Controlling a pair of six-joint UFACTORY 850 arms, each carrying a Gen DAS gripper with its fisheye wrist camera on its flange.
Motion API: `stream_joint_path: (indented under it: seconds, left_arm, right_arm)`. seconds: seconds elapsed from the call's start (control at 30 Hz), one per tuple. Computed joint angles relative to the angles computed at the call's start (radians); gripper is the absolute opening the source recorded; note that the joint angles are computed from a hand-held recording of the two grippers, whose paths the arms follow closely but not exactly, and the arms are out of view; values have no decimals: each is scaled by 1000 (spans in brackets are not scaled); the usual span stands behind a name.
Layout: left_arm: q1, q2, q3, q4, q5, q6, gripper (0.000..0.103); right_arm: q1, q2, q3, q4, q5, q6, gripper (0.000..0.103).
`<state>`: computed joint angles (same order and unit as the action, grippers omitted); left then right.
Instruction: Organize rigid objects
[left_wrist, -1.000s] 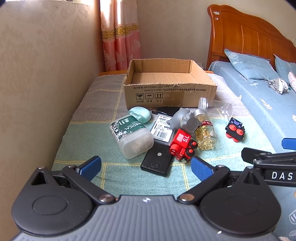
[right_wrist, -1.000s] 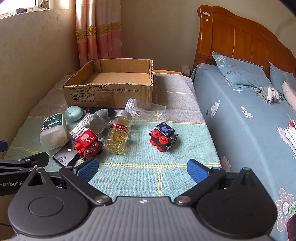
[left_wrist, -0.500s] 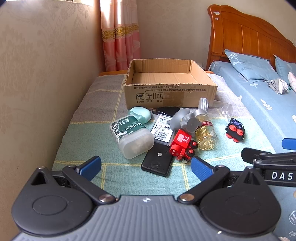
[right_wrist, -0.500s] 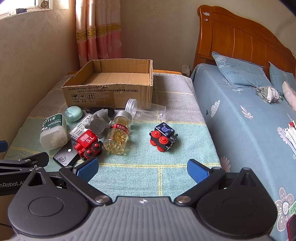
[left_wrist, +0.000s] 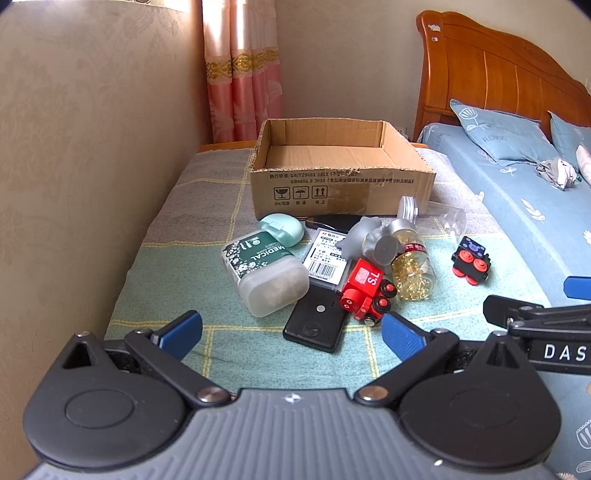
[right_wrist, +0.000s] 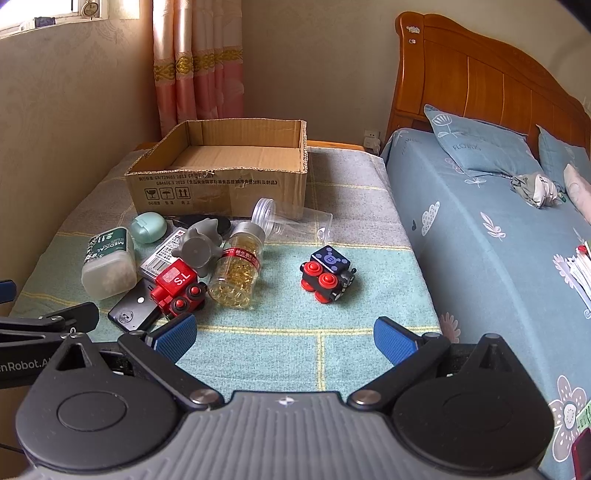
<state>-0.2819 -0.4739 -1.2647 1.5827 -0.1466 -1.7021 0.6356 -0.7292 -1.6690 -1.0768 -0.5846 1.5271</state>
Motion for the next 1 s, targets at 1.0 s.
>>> stream_joint_path:
  seconds: [1.0]
  left_arm:
    - [59, -55, -72, 157, 69, -78, 102]
  right_arm:
    - [-45, -7, 6, -157, 140, 78, 103]
